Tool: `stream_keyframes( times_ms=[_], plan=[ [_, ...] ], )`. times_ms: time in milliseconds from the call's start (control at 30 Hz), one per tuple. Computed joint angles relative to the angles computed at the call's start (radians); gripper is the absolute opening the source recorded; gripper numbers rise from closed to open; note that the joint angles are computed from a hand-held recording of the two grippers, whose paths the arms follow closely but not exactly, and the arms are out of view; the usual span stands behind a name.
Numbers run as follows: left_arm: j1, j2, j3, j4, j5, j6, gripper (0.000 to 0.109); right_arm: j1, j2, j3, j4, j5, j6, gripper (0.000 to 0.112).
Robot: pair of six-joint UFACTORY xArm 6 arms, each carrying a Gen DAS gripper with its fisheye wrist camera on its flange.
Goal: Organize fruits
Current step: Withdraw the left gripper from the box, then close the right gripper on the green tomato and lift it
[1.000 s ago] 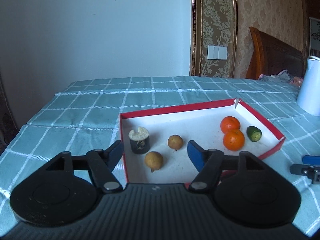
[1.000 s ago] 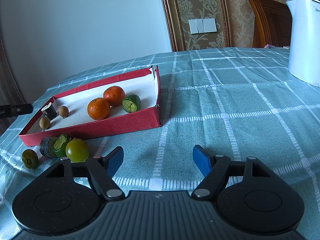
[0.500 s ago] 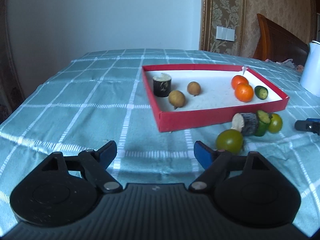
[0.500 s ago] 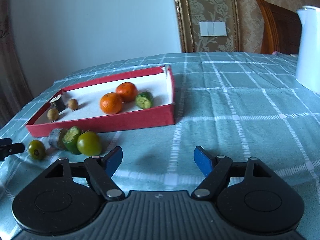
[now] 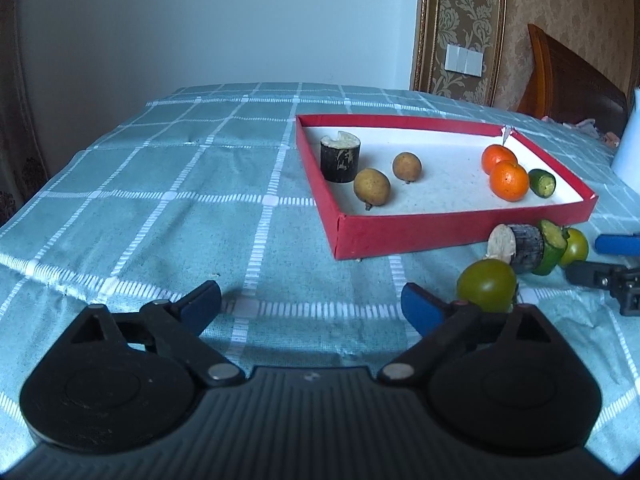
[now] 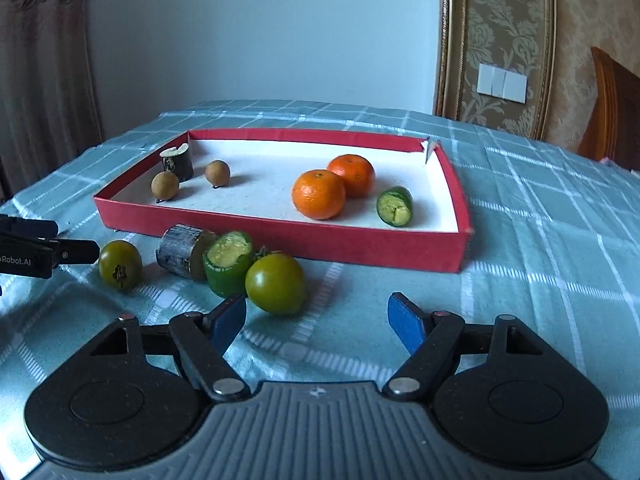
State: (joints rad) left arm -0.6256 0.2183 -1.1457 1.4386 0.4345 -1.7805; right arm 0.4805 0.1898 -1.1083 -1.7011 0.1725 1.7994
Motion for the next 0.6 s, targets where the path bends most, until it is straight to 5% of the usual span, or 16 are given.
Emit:
stream_keyframes(
  times_ms=[133, 333, 433, 600],
  plan=[
    [-0.005, 0.005, -0.006, -0.01, 0.006, 0.022, 0.099, 0.013, 0.03, -0.04, 0.017, 0.01, -0.054, 0.058],
    [0.002, 0.008, -0.008, -0.021, -0.014, 0.037, 0.103, 0.007, 0.069, -0.08, 0.057, -0.012, -0.145, 0.055],
    [0.002, 0.009, -0.009, -0.024, -0.015, 0.041, 0.103, -0.022, 0.079, -0.094, -0.003, -0.1, -0.085, 0.036],
    [0.002, 0.01, -0.009, -0.027, -0.013, 0.046, 0.103, -0.002, 0.068, -0.092, -0.099, -0.066, 0.012, 0.033]
  ],
)
